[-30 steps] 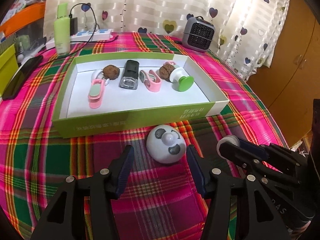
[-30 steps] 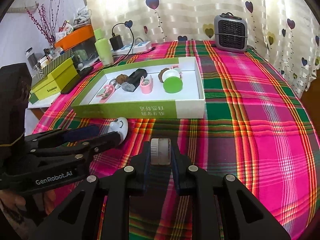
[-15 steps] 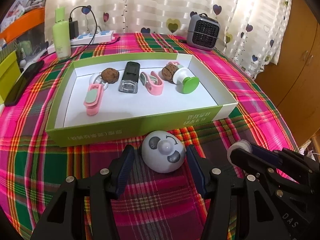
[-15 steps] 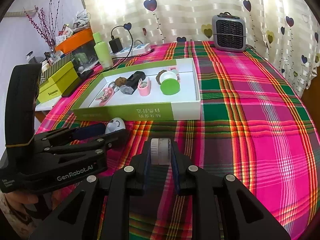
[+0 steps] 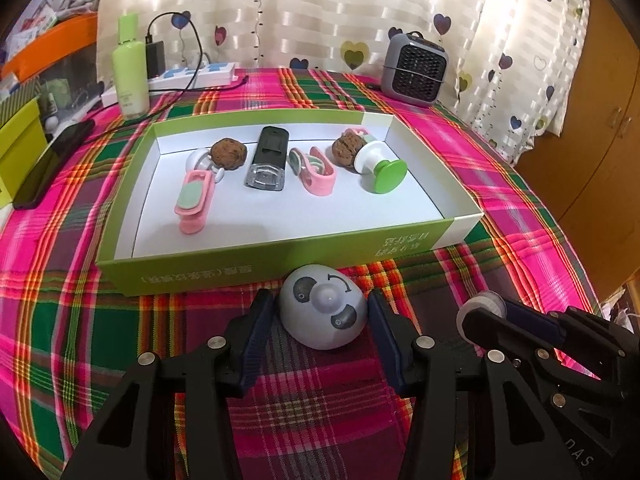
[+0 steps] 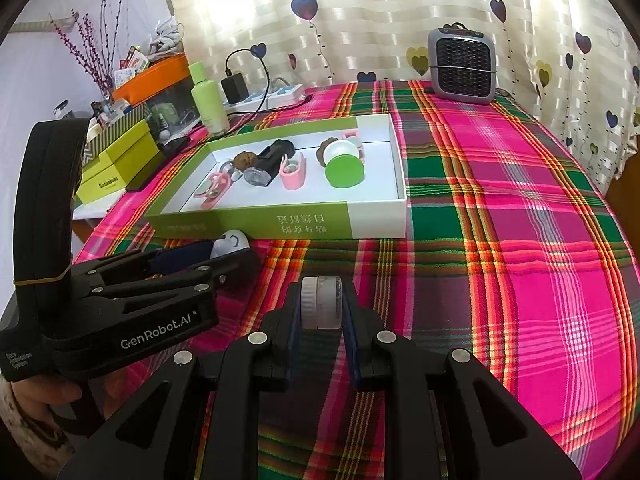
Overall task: Organize objects
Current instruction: 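Carry the white panda-face ball and white cap toward the white lid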
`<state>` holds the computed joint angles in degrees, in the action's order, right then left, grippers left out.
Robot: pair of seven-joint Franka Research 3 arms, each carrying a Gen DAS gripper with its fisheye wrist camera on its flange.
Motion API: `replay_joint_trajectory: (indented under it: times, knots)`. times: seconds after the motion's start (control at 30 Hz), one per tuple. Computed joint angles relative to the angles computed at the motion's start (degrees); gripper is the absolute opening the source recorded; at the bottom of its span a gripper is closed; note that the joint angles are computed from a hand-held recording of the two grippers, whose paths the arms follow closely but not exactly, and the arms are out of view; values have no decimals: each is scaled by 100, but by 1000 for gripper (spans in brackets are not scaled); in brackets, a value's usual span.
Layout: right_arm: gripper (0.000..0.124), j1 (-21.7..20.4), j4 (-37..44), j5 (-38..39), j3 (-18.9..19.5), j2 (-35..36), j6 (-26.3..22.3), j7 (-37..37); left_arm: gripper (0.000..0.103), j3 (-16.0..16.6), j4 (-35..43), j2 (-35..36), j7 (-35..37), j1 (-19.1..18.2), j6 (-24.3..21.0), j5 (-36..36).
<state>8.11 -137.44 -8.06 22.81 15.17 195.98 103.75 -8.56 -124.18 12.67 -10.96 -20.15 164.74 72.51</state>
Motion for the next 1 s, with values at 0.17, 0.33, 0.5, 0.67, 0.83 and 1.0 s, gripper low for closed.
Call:
replay_joint_trajectory:
  times: [0.17,0.33,0.5,0.67,0.83,1.0]
  knots:
    - [20,-21,9,-30,17,11,1,4,47,-4,-32,-32,-77,-12,-41,52]
    - [20,45,19,19,-29,14,-21,-55,47,-20,-59,-52,-147,1,-47,102]
    - [20,38,16,48,-11,15,-31,-79,47,-41,-84,-79,-148,-3,-119,127]
    - [20,35,27,82,6,13,-62,-94,47,-94,-114,-125,-120,-28,-329,122]
    - [20,11,43,108,37,21,-73,-122,47,-120,-162,-152,-171,-3,-321,156]
    - [20,-84,63,52,134,38,-101,-112,47,-138,-192,-183,-194,11,-329,162]
